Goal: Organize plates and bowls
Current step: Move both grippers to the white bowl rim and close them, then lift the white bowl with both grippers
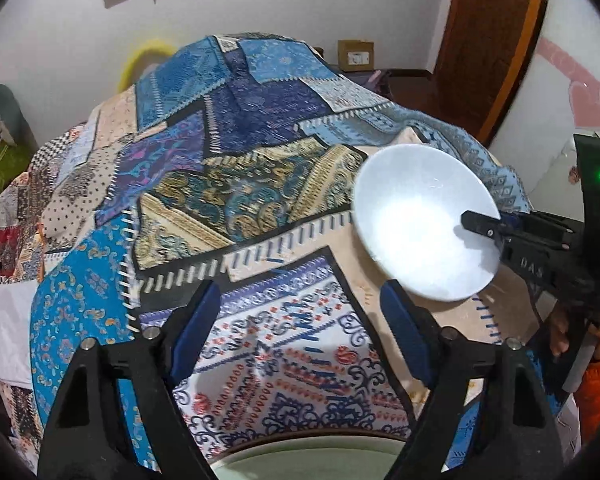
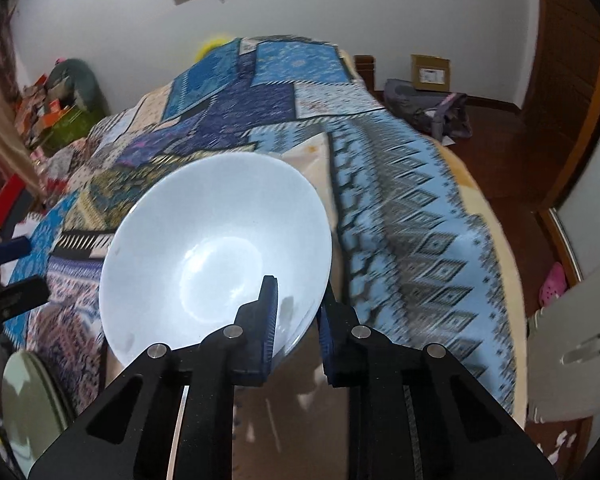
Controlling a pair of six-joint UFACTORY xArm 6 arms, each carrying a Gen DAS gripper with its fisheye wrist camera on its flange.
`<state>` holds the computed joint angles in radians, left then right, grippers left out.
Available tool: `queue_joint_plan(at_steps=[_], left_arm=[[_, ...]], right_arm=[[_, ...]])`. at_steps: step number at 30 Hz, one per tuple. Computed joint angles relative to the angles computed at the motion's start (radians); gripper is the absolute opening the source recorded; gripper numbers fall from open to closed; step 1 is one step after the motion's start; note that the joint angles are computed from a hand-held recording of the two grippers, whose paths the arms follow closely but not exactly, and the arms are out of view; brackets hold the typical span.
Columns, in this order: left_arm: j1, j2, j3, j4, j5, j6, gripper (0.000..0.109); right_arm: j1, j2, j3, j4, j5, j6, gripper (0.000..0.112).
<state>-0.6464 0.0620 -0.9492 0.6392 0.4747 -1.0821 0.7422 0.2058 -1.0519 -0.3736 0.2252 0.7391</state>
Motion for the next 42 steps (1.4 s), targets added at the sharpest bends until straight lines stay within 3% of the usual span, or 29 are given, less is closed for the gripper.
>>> queue_joint_plan(at_steps=[10,14,19,29,42], left_arm=[[-0.013,0.087,-0.034,-0.166,-0.01,0.122,0.058],[-0.009,0.111,-0.032,-0.281,-0.02,0.194,0.037],[-0.004,0.135,-0.033,-0.331,-0.051,0.221,0.02],[-0.002,0.102,0.003,-0.351,-0.077,0.205,0.02],[-0.05,-0.172,0.172,-0.214,-0.016,0.023,0.02]], right_arm=[[0.076,0.0,0.018,0.216,-0.037,-0.224,0.017],[0.088,0.018,0.002,0.315,-0.035,-0.287,0.018],[0.086,0.039,-0.018,0.304,-0.039,-0.24,0.018],[0.096,0.006,-0.004,0.17,-0.021,-0.079,0.018],[0.164,-0.111,0.016,-0.053,0.019,0.142,0.018]])
